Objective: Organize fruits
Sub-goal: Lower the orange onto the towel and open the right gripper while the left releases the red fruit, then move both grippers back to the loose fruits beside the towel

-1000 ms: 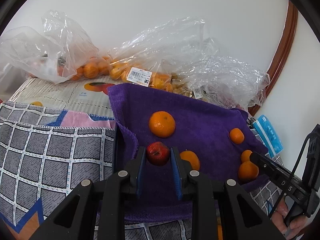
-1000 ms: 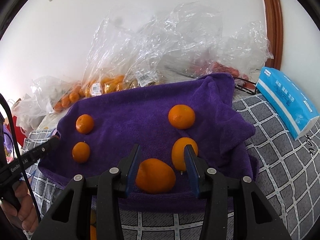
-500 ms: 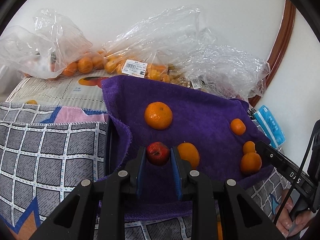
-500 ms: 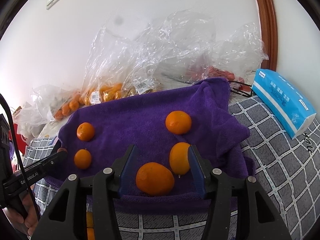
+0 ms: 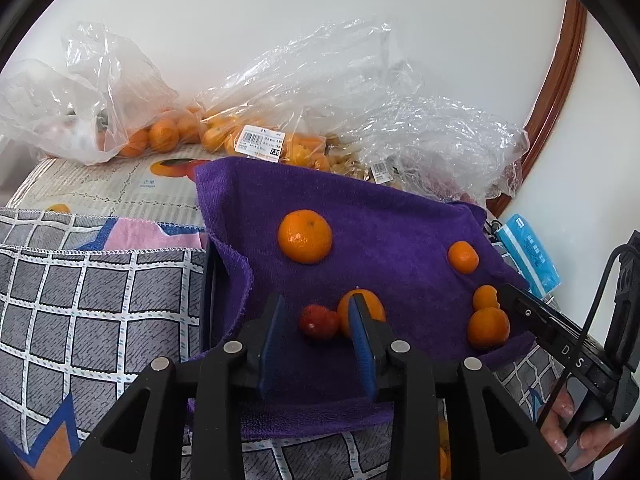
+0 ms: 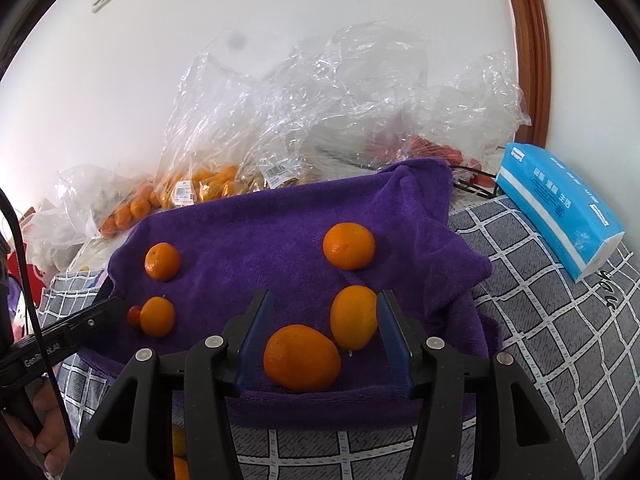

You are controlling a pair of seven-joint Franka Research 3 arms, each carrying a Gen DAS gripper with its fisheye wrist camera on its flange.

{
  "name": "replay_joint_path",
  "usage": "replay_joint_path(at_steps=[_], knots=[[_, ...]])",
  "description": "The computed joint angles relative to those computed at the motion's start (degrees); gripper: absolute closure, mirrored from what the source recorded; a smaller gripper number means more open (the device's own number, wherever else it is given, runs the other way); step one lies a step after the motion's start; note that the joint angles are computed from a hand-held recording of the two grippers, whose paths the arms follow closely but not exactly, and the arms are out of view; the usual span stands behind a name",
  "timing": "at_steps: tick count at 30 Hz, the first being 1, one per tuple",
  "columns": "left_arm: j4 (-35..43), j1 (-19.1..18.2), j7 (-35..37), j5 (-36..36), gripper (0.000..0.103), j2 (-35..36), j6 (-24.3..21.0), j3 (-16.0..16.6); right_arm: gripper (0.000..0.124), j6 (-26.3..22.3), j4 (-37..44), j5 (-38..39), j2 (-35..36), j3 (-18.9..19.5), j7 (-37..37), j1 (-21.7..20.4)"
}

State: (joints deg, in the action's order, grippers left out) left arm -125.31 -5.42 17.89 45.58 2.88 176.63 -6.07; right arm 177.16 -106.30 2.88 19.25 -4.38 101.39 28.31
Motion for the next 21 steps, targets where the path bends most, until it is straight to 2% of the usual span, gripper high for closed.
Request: replay_joint_path(at_steps=[2, 5, 8, 10, 11, 14, 16, 18, 21], knots=[[-0.05, -0.10, -1.83, 1.90, 0.071, -0.23, 0.86, 0.38, 0.070, 0.67, -0.32, -0.83, -0.07, -1.71, 1.24, 1.42], [0.47, -0.24, -6.81, 7.23, 0.069, -0.67, 0.53, 0.79, 0.070, 1.24, -0.59, -1.03, -0.20, -1.76, 1.23, 1.46], [1.12, 0.07, -12.04, 12.65, 0.069, -1.08, -0.15, 0.65, 0.070, 1.92, -0.86, -1.80, -0.23, -3.36, 1.97, 2.83], [1.35, 0.42, -14.51, 15.14, 0.069, -1.36, -0.50, 0.39, 0.070, 2.84, -1.24, -3.56, -0.20, -7.65, 4.61, 6.46], [1.43, 0.61, -15.86, 16.46, 0.069, -1.53, -0.59, 0.27, 0.070, 3.36, -1.51, -3.66, -0.31, -7.98, 5.10, 6.71], [1.65, 1.19, -20.34, 20.53, 0.069, -2.14, -0.98, -0.13, 0.070, 3.86, -1.72, -0.09, -0.84, -2.47, 2.72, 1.86], [1.64, 1.59, -22.66, 22.49, 0.069, -2.55, -1.25, -0.48, 0.070, 2.88, -1.82, 0.39, -1.44, -3.88, 3.82, 3.06], [1.60, 1.94, -23.81, 23.52, 0.069, -2.86, -1.24, -0.81, 0.070, 1.07, -1.93, 0.96, -2.48, -1.75, 2.53, 1.22], [1.69, 2.36, -26.67, 26.21, 0.069, -3.38, -1.31, -1.23, 0.070, -0.38, -3.26, -1.46, -4.33, -2.59, 4.09, 1.99]])
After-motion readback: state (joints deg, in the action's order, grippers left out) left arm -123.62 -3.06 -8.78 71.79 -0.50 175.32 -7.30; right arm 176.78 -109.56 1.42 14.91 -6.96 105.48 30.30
